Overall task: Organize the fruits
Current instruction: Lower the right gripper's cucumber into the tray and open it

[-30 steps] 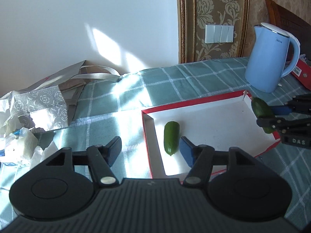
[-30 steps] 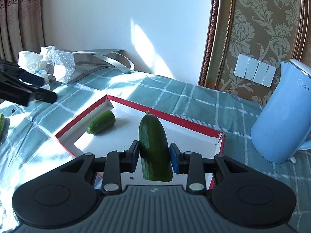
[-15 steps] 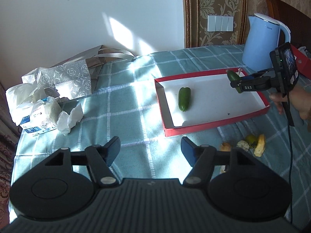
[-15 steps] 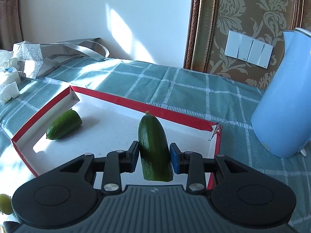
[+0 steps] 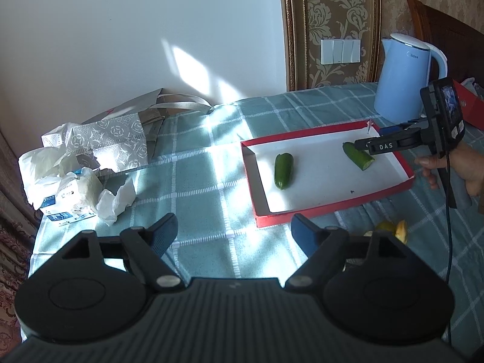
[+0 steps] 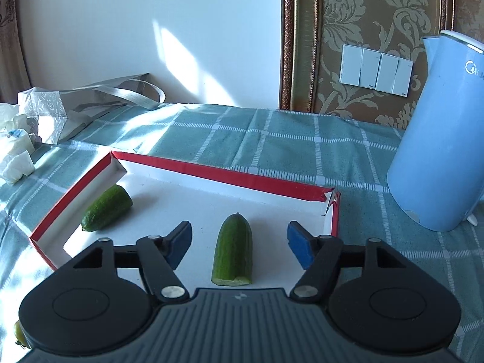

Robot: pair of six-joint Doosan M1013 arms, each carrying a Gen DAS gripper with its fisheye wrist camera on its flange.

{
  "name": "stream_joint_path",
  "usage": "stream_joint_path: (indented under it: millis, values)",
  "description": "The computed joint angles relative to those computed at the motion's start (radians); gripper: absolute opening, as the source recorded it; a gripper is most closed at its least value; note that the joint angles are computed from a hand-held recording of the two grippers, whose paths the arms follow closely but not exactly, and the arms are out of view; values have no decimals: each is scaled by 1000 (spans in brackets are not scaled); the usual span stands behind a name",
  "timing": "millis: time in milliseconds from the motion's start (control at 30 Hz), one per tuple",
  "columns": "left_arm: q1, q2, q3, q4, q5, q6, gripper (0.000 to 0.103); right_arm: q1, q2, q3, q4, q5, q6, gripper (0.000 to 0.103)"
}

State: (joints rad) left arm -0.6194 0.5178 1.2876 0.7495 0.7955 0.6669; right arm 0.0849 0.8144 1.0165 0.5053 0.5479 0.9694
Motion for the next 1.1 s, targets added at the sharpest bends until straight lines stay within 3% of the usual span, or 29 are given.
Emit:
stream_joint_path:
  millis: [67, 167, 200, 333, 433, 500, 567, 700, 733, 833, 867, 900, 933, 967, 1033, 1100]
  values:
    - [0, -4, 0, 9, -10, -24, 85, 5, -34, 22, -75, 1, 111, 93]
    - [1, -10, -1, 16, -29, -68, 85, 5, -124, 104, -121, -11, 302, 96]
    - [0, -12, -1, 19, -34, -86, 85, -1, -146, 120, -91, 19, 331, 100]
    - [-3, -21, 1, 26, -55, -138, 85, -38, -289, 298, 278, 92, 295, 102]
    - [-11, -28, 5, 56, -56, -169, 87, -14, -366, 373, 174, 123, 365, 103]
    - [-15, -33, 11, 67, -56, -190, 87, 7, -433, 460, 140, 47, 420, 103]
    - [-17, -39, 18, 69, -60, -210, 88, 14, -492, 546, 228, -34, 353, 103]
    - [-21, -51, 38, 63, -80, -242, 92, -1, -549, 613, 397, -62, 126, 103]
    - [-23, -53, 46, 76, -88, -258, 94, -15, -554, 621, 454, -29, 86, 103]
    - [-32, -49, 54, 115, -86, -280, 96, -67, -491, 579, 568, 268, 188, 103]
    - [-35, -45, 55, 123, -81, -278, 97, -70, -482, 570, 564, 297, 215, 103]
    - [-38, -39, 52, 121, -69, -269, 97, -66, -489, 564, 515, 273, 221, 103]
    - [-40, -35, 54, 120, -68, -262, 98, -57, -514, 572, 458, 197, 175, 103]
    - [-40, -32, 57, 122, -71, -260, 98, -41, -542, 600, 452, 68, 77, 103]
    - [-42, -19, 54, 107, -59, -244, 98, -4, -582, 651, 553, -184, -185, 103]
    - [-41, -8, 56, 76, -63, -216, 98, 9, -588, 676, 769, -288, -447, 103]
